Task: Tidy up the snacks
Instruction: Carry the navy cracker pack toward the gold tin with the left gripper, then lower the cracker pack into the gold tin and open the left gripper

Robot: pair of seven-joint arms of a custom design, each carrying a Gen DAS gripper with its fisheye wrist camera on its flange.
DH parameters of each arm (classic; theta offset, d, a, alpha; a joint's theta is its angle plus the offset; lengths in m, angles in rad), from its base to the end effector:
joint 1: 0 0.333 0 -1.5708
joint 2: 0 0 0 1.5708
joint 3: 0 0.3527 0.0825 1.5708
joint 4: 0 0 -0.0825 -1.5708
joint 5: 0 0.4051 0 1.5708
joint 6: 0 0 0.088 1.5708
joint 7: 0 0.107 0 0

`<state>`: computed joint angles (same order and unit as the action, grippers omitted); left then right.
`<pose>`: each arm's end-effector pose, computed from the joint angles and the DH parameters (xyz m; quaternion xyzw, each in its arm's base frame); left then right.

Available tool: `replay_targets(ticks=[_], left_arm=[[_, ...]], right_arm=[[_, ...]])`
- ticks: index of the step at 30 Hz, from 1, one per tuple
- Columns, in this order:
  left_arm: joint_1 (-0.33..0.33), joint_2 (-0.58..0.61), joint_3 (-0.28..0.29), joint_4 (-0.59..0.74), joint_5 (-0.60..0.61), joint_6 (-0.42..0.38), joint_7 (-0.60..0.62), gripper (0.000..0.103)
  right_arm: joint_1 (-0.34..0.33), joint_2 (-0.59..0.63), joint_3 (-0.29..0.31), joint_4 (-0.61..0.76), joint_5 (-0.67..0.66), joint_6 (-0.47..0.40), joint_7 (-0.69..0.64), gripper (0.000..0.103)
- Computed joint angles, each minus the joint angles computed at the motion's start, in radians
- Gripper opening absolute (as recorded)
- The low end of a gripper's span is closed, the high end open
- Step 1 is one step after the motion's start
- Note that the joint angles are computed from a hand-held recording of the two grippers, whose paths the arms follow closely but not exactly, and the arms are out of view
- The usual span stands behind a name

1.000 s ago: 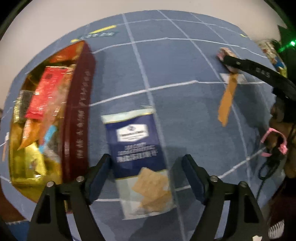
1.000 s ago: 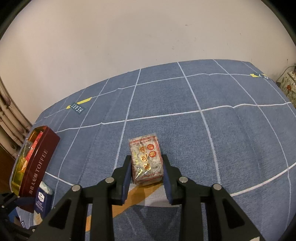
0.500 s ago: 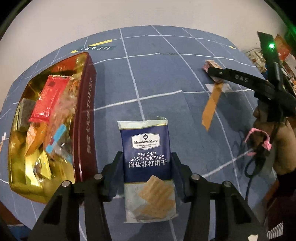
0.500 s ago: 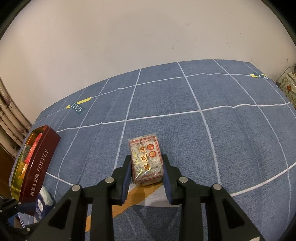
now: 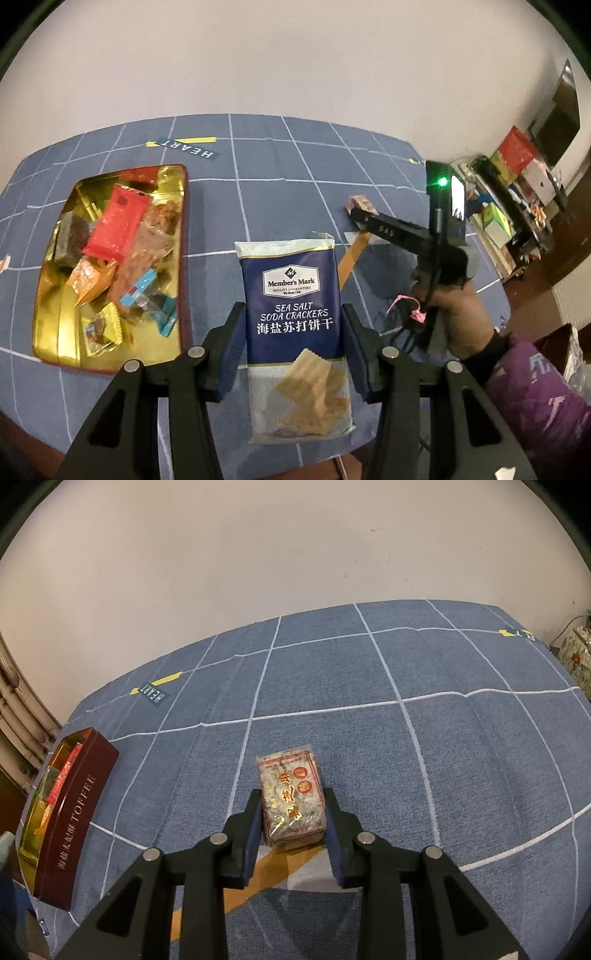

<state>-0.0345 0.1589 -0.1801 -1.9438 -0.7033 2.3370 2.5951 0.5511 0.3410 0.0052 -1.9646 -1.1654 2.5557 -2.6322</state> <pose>0.6245 -0.1417 0.4554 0.3608 -0.8805 0.3074 0.0063 0.5517 0.3581 0.3392 -0.4361 0.8188 -0.2556 0.2720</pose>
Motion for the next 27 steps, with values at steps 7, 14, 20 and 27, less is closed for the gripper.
replay_targets(ticks=[7,14,20,27], left_arm=[[0.046,-0.006,0.040,0.043,0.002,-0.031,-0.044,0.046],[0.086,0.052,0.052,0.128,0.052,0.045,-0.087,0.046],[0.094,0.118,0.036,0.185,0.101,0.136,-0.096,0.046],[0.097,0.199,0.012,0.244,0.134,0.183,-0.146,0.046]], right_arm=[[0.002,0.005,0.005,0.012,0.029,-0.025,-0.038,0.031],[0.008,0.011,0.003,0.023,0.056,-0.047,-0.076,0.031],[0.012,0.017,0.005,0.034,0.078,-0.070,-0.111,0.031],[0.016,0.022,0.005,0.044,0.099,-0.091,-0.141,0.031]])
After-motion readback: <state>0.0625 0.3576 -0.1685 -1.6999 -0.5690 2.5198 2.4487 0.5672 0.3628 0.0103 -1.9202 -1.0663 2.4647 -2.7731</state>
